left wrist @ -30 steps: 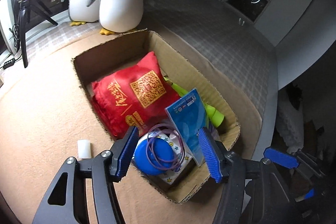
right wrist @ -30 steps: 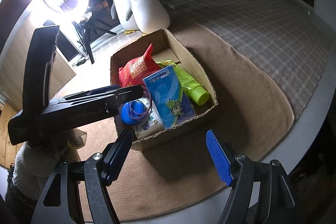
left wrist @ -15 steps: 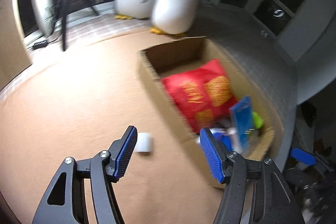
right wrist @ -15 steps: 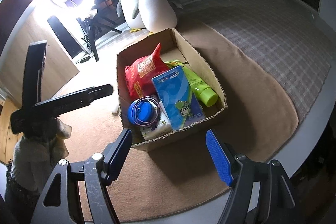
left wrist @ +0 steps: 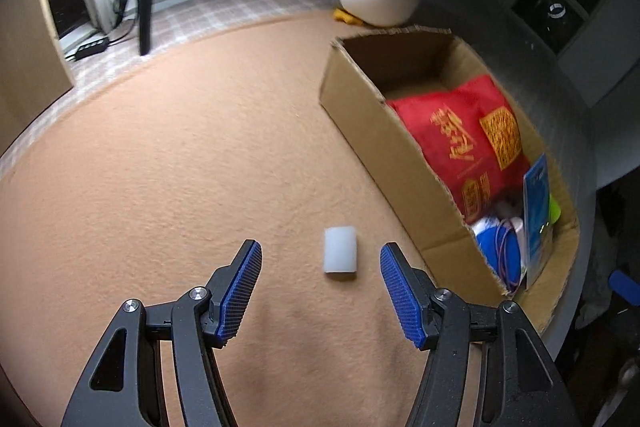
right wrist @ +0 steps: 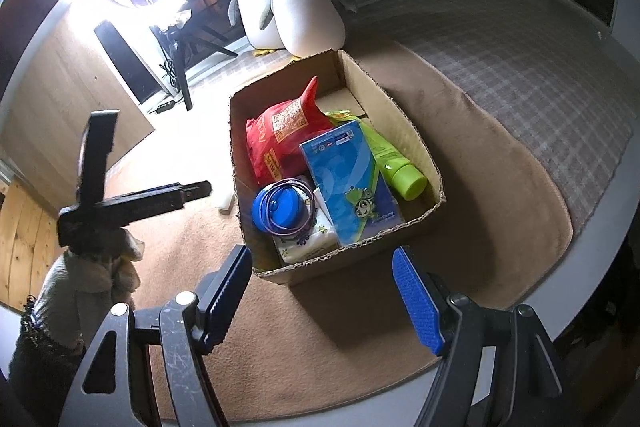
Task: Organize objects
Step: 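Reach the left tool to the small white cylinder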
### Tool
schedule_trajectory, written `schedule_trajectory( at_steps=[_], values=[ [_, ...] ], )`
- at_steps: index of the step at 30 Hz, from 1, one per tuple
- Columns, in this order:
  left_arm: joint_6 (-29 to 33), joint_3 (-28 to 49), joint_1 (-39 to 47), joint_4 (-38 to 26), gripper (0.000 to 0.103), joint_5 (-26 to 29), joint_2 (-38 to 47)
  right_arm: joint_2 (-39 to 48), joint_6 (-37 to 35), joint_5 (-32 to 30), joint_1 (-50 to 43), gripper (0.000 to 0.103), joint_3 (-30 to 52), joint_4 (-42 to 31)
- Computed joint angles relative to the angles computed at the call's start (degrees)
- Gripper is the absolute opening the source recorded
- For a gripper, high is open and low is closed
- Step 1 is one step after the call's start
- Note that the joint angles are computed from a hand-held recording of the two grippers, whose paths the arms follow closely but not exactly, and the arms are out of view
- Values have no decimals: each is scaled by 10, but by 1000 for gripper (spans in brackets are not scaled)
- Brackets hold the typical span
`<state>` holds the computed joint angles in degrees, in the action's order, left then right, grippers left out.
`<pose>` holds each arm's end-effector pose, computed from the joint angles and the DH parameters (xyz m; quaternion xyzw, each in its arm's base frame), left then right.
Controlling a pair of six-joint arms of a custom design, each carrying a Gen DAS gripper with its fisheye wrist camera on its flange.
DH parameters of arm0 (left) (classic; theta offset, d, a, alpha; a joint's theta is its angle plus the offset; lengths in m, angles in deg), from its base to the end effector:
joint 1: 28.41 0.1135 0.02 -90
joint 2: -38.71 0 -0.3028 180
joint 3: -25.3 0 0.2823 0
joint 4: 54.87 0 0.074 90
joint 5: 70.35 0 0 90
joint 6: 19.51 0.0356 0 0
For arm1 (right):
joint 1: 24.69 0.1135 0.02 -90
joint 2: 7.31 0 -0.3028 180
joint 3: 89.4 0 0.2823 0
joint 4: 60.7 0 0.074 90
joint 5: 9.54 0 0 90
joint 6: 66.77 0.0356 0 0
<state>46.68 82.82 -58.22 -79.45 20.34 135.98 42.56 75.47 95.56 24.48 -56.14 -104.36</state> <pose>0.2799 -0.1609 0.1346 0.0524 0.9736 -0.1054 0.1956 0.1045 0.1068 0.1702 0.0594 0.9569 0.1164 0.2593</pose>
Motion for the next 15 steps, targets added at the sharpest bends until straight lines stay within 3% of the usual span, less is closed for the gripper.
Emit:
schedule_trajectory(
  at_steps=[8,15],
  values=[
    [9,26,-21,-1,50,-18,55,-15,5,-3,-14,69,-9,-9],
    [11,39,-26,4,47,-25,78,-20,1,-15,-33,69,-18,-7]
  ],
)
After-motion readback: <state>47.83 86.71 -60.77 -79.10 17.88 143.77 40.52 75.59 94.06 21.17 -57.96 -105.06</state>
